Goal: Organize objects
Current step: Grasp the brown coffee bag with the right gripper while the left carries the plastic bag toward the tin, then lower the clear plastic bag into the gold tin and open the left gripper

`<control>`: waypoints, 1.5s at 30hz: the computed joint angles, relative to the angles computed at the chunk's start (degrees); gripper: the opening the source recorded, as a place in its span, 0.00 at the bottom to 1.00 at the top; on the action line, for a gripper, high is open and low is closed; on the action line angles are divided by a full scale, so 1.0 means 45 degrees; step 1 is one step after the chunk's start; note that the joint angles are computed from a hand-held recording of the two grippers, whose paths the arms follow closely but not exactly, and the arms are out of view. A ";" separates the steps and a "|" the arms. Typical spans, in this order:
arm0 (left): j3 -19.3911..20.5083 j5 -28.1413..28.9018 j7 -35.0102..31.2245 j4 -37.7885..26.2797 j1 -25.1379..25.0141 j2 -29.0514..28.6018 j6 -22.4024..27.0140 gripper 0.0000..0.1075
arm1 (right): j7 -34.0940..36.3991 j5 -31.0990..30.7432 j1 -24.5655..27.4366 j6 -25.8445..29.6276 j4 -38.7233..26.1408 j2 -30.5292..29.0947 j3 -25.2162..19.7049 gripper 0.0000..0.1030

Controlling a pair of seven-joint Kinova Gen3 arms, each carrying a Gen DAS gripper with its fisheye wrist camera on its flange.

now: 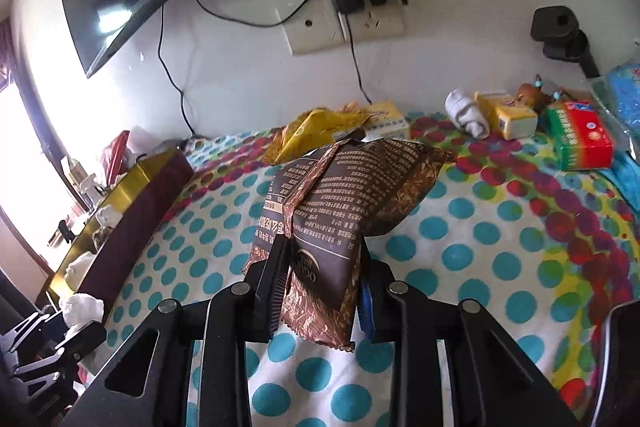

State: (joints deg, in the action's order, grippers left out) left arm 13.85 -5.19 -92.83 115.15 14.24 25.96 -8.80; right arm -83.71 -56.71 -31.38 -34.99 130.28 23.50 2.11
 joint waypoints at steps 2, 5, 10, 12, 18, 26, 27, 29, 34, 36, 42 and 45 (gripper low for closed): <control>-0.0303 0.0155 -0.0017 -0.0138 0.0248 -0.0012 0.0143 0.43 | 0.0003 -0.0071 0.0002 -0.0007 0.0078 -0.0058 0.0013 0.27; -0.0740 0.0430 -0.0049 -0.0227 0.0588 -0.0035 0.0188 0.43 | -0.0461 0.0171 0.0149 -0.0045 0.0222 0.0072 -0.0135 0.27; -0.1262 0.0747 -0.0227 -0.0404 0.0957 -0.0046 0.0309 0.43 | -0.1240 0.0572 0.0086 -0.0190 0.0347 0.0435 -0.0169 0.27; -0.1261 0.0819 -0.0217 -0.0551 0.0839 -0.0083 0.0367 0.43 | -0.1194 0.0623 0.0015 -0.0101 0.0336 0.0432 -0.0073 0.27; -0.1704 0.1131 -0.0057 -0.1698 0.0517 0.0010 0.0952 0.43 | -0.0646 0.0245 -0.0255 0.0159 0.0148 0.0413 0.0211 0.27; -0.3586 0.1533 0.0297 -0.3411 0.0798 0.0894 0.2119 0.43 | -0.0525 0.0192 -0.0206 0.0297 0.0079 0.0402 0.0208 0.27; -0.3745 0.1542 0.0374 -0.3494 0.0814 0.0967 0.2149 0.43 | -0.0496 0.0181 -0.0203 0.0344 0.0065 0.0397 0.0219 0.27; -0.4163 0.1531 0.0508 -0.3670 0.0948 0.1149 0.2217 0.43 | -0.0424 0.0166 -0.0181 0.0454 0.0014 0.0402 0.0260 0.27; -0.4557 0.1425 0.0860 -0.4228 0.0967 0.1623 0.2628 0.43 | 0.0003 -0.0147 -0.0340 0.0583 -0.0104 0.0421 0.0403 0.27; -0.4790 0.1352 0.1050 -0.4498 0.1084 0.1816 0.2822 0.43 | 0.0159 -0.0255 -0.0359 0.0633 -0.0145 0.0425 0.0425 0.27; -0.4935 0.0957 0.1423 -0.4931 0.1199 0.2138 0.3114 0.43 | 0.0229 -0.0282 -0.0298 0.0692 -0.0187 0.0441 0.0379 0.27; -0.5035 0.0846 0.1629 -0.5019 0.1300 0.2213 0.3149 0.45 | 0.0228 -0.0304 -0.0296 0.0695 -0.0197 0.0444 0.0374 0.27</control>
